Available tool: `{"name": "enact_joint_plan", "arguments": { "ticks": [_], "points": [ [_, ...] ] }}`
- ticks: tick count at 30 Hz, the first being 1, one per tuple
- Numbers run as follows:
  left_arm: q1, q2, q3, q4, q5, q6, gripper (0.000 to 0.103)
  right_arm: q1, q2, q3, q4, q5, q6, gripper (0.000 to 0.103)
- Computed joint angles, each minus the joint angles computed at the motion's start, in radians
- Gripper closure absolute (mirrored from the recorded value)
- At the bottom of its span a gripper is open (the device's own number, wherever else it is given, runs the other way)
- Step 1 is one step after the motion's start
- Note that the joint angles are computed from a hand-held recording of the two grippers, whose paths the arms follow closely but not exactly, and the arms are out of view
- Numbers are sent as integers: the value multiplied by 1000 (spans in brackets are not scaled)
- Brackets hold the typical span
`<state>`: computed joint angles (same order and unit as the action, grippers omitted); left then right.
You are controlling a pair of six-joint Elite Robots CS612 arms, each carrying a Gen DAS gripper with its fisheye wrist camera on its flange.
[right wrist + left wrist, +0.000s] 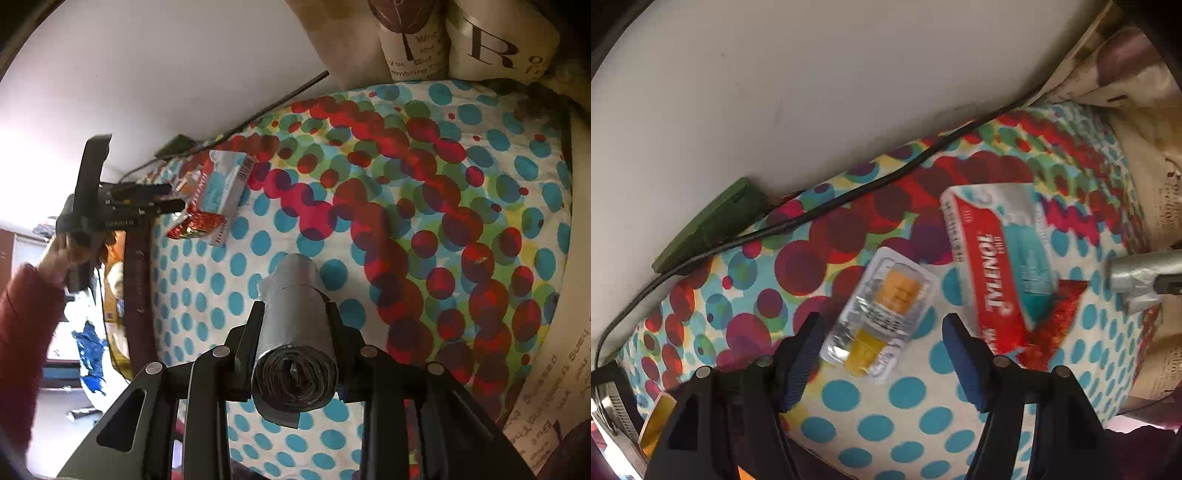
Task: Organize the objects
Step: 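Carry the grey cylinder with the right gripper while the left gripper grasps the blister pack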
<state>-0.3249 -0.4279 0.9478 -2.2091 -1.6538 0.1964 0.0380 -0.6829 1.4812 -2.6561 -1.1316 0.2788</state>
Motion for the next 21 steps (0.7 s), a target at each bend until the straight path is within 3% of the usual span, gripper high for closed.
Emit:
{"name": "enact_joint_plan", "arguments": {
  "ticks": [5,9,10,11,12,13,15,18,21],
  "points": [
    [7,6,-7,-5,-26,25,36,11,1,-20,6,-53,-103,71],
    [2,-3,12,-21,-8,41,38,9,1,-32,6,-42,-200,66],
    [2,-7,22,-32,-6,37,40,9,-2,-27,-20,-51,-223,59],
    [3,-8,25,-37,-10,31,41,7,-4,-25,-30,-48,-246,42],
    [6,-10,27,-39,-19,19,47,5,-6,-25,-30,-38,-270,32],
    [8,-13,30,-42,-23,8,60,5,-8,-26,-30,-42,-301,21],
    [12,-16,32,-35,-41,-6,63,9,-10,-32,-31,-72,-353,21],
    [7,-24,48,-45,-22,-7,64,7,-7,-62,68,-34,-429,21],
    [4,-34,73,-74,-25,-21,64,25,-2,-88,152,-113,-489,17]
  ]
}}
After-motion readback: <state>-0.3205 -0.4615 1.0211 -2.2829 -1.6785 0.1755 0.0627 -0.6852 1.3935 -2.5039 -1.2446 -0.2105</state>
